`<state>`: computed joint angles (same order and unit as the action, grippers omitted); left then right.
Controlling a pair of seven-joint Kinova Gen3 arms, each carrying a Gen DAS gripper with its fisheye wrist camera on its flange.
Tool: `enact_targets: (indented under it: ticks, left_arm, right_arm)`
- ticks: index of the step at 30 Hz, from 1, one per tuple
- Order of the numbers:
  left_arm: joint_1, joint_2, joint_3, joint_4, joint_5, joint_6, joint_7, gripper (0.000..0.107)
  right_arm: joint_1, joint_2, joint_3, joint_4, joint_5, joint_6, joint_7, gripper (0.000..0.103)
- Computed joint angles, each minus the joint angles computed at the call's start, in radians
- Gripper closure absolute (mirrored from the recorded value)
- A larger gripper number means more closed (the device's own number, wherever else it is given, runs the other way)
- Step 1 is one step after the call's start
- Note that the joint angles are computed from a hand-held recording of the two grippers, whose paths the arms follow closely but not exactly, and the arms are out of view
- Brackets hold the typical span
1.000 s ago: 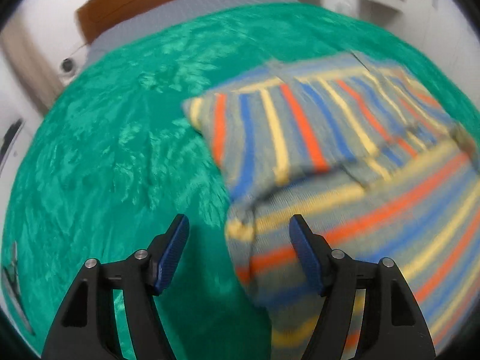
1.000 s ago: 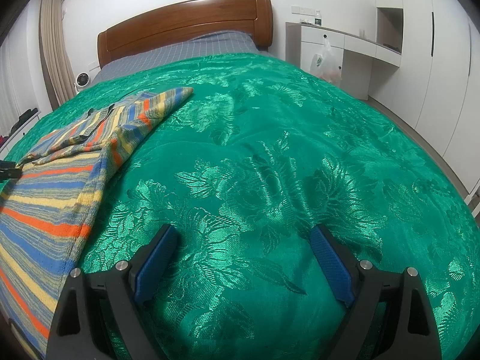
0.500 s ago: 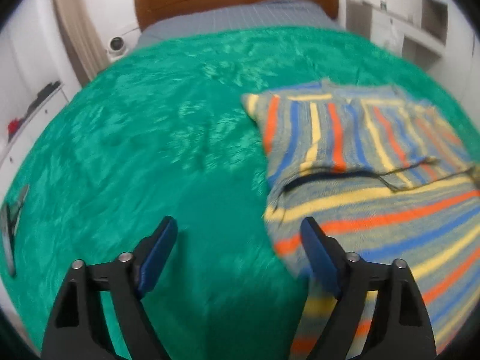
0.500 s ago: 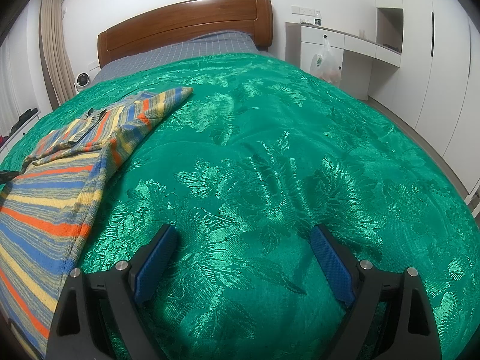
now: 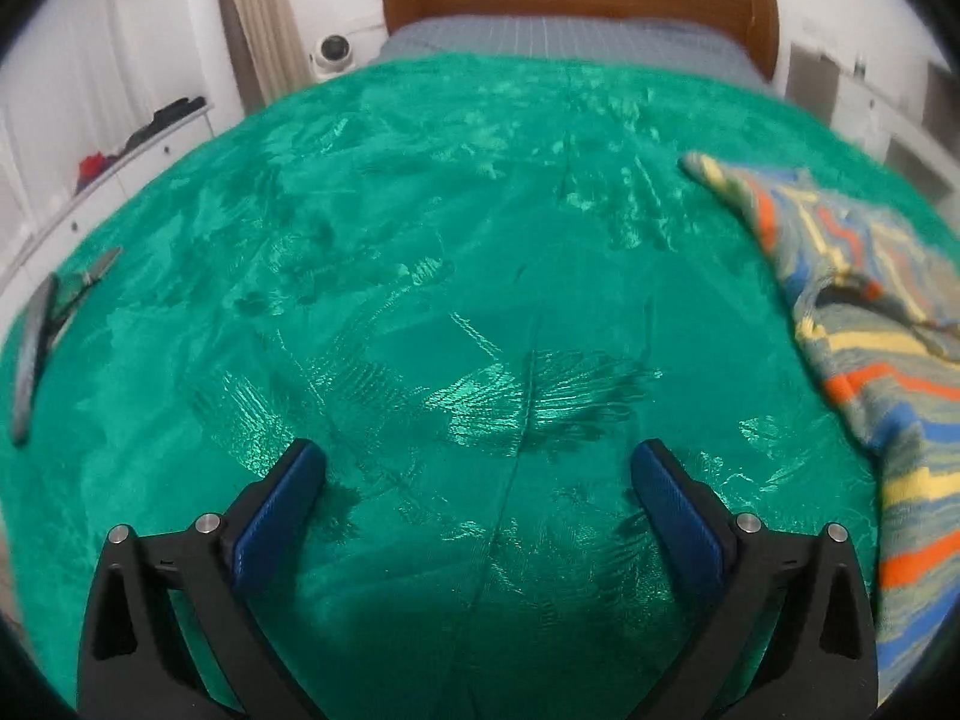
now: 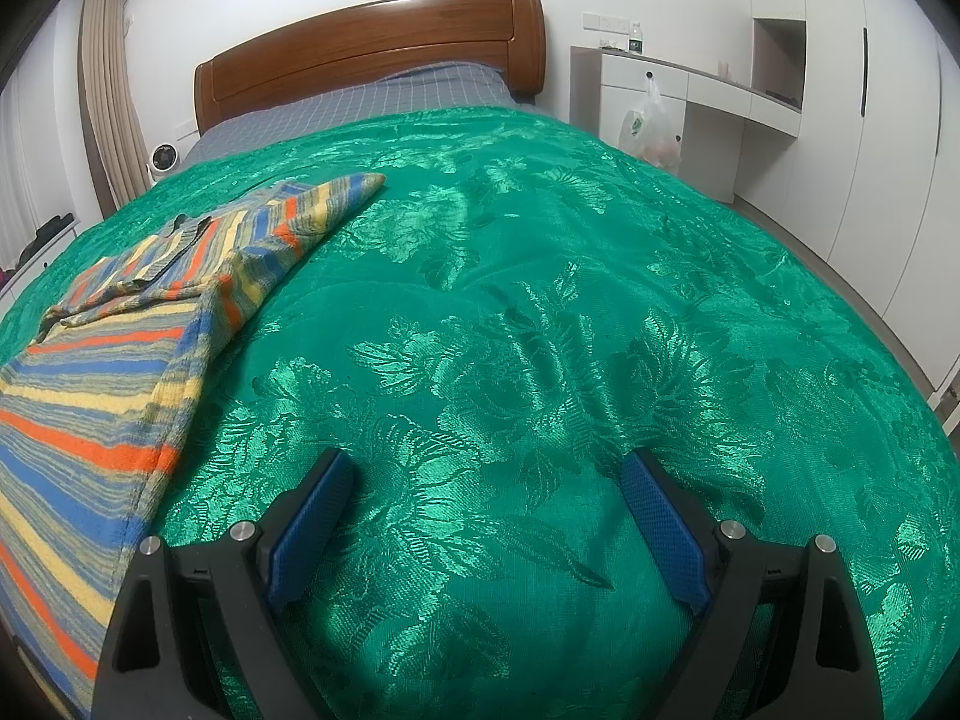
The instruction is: Fold small clothes
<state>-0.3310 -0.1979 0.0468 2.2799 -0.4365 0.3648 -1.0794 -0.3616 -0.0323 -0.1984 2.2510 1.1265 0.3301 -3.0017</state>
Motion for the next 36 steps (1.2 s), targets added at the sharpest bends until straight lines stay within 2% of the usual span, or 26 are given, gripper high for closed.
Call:
enact_targets:
  ticks: [4,10,17,36]
  left_arm:
    - [-0.006,-0.019,-0.007,0.028,0.007,-0.040,-0.012,0.005]
    - [0.004,-0.032,-0.047,0.051,0.086,-0.082,-0.100,0.005]
    - [-0.039,-0.033,-0.013,0.055,0.113,-0.092,-0.126,0.005]
    - [-0.063,-0.034,0.006,0.054,0.123,-0.093,-0.139,0.005]
  right_arm:
    - [-0.004,0.002,-0.004,0.003,0.031,0.010,-0.032,0.012]
    - [-0.013,0.004,0.000,0.004,0.043,0.020,-0.043,0.012]
    - [-0.013,0.003,0.003,0.005,0.046,0.017,-0.044,0.012]
    - [-0.014,0.003,0.002,0.006,0.054,0.017,-0.053,0.012]
